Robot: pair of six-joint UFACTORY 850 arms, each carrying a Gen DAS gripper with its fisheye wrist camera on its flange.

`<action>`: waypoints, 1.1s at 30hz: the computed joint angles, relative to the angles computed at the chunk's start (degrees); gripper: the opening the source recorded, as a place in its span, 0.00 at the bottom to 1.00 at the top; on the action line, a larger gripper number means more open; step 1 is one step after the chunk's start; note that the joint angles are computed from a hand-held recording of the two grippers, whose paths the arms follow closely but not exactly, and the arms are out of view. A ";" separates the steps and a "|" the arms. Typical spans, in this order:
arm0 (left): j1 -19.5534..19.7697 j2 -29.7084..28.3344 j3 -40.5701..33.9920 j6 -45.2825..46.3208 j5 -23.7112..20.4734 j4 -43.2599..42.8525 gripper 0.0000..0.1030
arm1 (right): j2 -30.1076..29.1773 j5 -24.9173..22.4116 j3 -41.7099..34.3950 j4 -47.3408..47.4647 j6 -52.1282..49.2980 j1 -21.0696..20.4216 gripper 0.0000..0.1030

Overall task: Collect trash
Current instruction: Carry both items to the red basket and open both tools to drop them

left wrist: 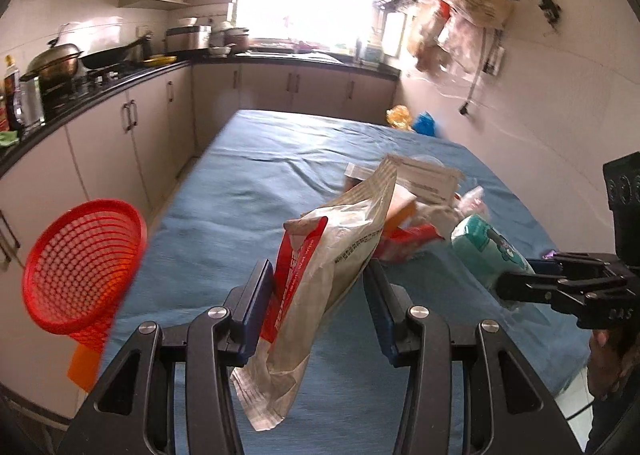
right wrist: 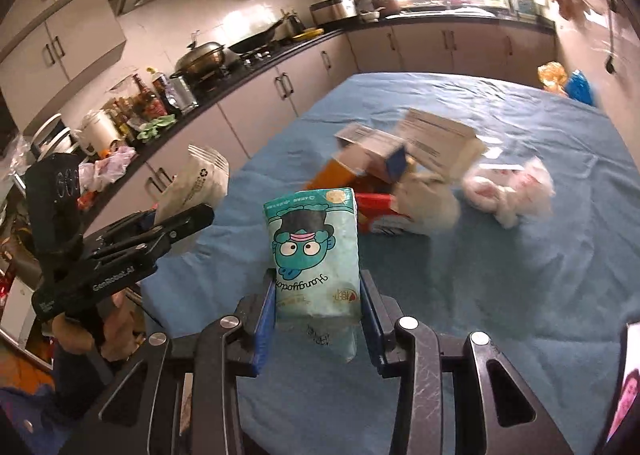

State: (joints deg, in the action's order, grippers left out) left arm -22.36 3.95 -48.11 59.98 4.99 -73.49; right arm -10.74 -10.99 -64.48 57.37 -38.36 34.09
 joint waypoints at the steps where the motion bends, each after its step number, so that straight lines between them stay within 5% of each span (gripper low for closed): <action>1: 0.49 0.33 0.18 1.08 0.19 -1.28 0.45 | -0.52 -0.41 -0.80 0.18 -0.21 0.25 0.40; 19: 15.72 3.79 2.89 14.25 0.37 -16.39 0.45 | -18.26 -10.70 -25.89 -9.70 8.63 5.81 0.40; 33: 23.83 -1.86 1.24 25.15 -1.23 -27.39 0.45 | -41.39 -23.54 -59.95 -18.59 23.94 8.27 0.40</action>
State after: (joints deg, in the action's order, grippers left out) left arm 1.48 2.09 -46.87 85.13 3.75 -100.89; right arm -52.13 -34.54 -124.43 38.78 -14.42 42.36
